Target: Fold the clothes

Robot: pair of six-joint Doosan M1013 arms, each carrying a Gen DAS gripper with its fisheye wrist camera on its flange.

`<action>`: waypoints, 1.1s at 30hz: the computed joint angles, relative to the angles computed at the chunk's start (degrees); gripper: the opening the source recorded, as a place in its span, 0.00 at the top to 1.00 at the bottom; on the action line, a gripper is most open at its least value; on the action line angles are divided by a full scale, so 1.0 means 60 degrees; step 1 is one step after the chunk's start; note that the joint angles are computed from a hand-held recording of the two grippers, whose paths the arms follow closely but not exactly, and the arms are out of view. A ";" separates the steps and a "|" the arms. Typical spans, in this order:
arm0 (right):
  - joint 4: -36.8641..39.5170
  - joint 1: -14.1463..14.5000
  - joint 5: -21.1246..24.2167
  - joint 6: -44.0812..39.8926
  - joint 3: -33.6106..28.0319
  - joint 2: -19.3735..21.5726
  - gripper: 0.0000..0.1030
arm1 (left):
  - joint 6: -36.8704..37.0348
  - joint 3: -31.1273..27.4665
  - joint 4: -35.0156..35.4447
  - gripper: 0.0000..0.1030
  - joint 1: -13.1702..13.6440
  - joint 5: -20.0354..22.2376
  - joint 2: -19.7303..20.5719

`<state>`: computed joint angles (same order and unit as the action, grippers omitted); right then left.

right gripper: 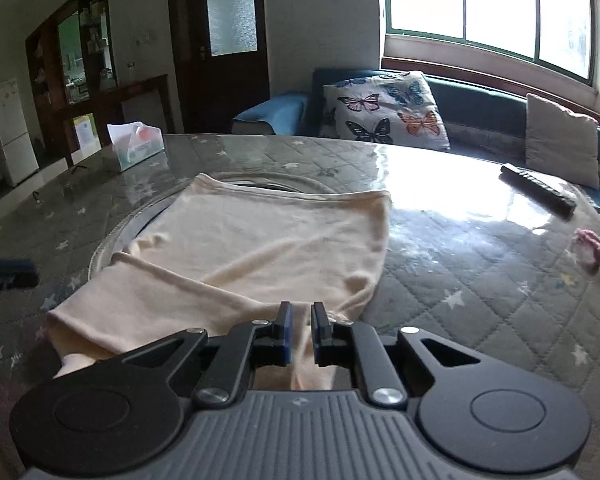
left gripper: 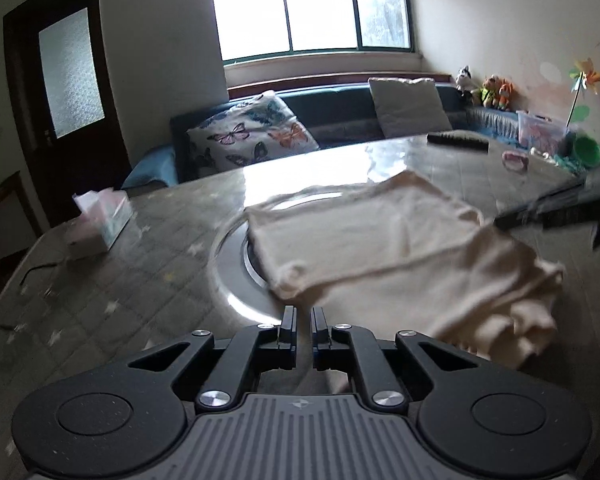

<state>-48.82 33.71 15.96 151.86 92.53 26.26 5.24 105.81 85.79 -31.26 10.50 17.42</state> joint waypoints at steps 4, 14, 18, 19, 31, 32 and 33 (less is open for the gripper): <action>0.0581 -0.0014 -0.0255 -0.0492 -0.0142 0.0170 0.91 | 0.1561 -0.0566 -0.1678 0.91 0.0021 -0.0479 0.0439; 0.2089 -0.0151 -0.0307 -0.1779 -0.0254 0.0393 0.91 | 0.7059 -0.1350 -0.7316 0.91 0.0109 -0.0255 0.1234; 0.2108 -0.0152 -0.0258 -0.1907 -0.0084 0.0249 0.91 | 0.6871 -0.1269 -0.7063 0.91 0.0108 -0.0321 0.1175; 0.2094 -0.0136 -0.0268 -0.1934 -0.0031 0.0193 0.91 | 0.6644 -0.1248 -0.6777 0.91 0.0094 -0.0318 0.1167; 0.1101 0.0054 -0.0178 -0.1696 0.0397 -0.0186 0.88 | 0.4966 -0.0892 -0.4443 0.90 -0.0031 -0.0290 0.0876; 0.1029 0.0069 -0.0237 -0.1674 0.0404 -0.0192 0.87 | 0.4884 -0.0865 -0.4305 0.90 -0.0056 -0.0312 0.0859; 0.1044 0.0082 -0.0276 -0.1727 0.0403 -0.0185 0.86 | 0.4917 -0.0837 -0.4268 0.90 -0.0078 -0.0336 0.0842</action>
<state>-42.55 34.20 14.31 141.49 94.95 25.15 34.75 100.78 60.18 -31.73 8.49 22.47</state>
